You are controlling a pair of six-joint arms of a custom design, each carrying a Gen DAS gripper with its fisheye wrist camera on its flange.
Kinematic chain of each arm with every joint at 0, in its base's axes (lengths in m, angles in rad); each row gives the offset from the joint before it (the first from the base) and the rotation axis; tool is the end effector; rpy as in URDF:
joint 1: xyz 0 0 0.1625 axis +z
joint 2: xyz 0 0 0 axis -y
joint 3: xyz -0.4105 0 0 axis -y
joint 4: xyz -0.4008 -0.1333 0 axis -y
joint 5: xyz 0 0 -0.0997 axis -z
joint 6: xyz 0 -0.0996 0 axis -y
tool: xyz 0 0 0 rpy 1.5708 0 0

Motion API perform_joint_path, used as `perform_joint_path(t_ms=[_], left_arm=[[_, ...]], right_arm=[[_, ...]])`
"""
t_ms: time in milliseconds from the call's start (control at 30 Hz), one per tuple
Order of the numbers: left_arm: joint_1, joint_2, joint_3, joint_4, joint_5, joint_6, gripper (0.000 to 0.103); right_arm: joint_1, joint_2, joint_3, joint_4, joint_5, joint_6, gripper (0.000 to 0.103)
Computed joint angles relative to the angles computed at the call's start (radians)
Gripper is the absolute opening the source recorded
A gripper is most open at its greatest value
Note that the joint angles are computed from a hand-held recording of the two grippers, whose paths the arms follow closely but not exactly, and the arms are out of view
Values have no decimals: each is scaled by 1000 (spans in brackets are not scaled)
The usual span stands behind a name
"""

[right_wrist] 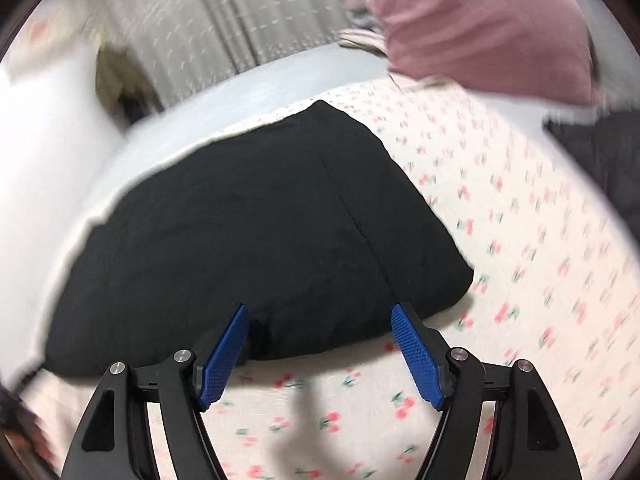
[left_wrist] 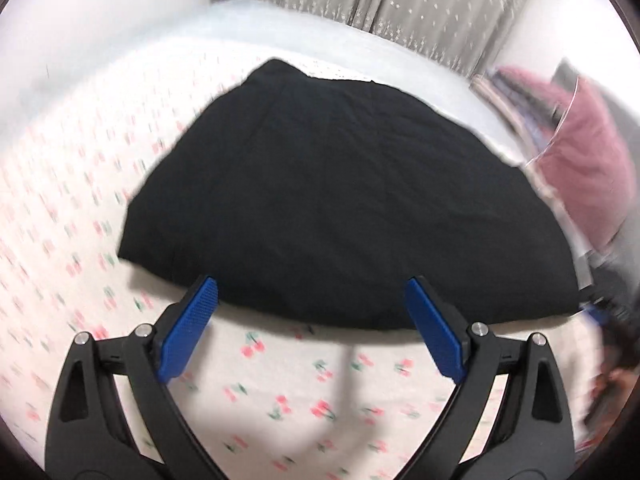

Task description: Fold large clothes

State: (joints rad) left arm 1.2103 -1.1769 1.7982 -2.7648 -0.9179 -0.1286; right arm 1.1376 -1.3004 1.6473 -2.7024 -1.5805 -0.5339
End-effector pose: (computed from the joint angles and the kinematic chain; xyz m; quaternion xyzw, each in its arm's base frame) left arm -0.0339 -0.6393 0.2958 0.0151 0.9130 -0.3341 0.2337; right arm -0.1433 -0.6251 0.4218 0.0447 -0.9229 0.3364 0.1817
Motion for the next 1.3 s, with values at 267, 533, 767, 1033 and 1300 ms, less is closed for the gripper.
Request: perform_joint_path(t_ms=[267, 533, 767, 1033, 1300], left_arm=[[105, -36, -20, 55, -228, -242, 95], [169, -8, -9, -79, -307, -334, 95], [219, 76, -71, -216, -416, -352, 71], [194, 89, -97, -245, -372, -204, 34], [162, -74, 19, -272, -428, -162, 30]], right_arm=[[-111, -4, -98, 260, 267, 300, 82], [-149, 60, -151, 276, 332, 436, 82], [-139, 115, -166, 139, 382, 472, 80], [-138, 79, -134, 91, 457, 369, 30], [-108, -137, 36, 115, 431, 183, 28]])
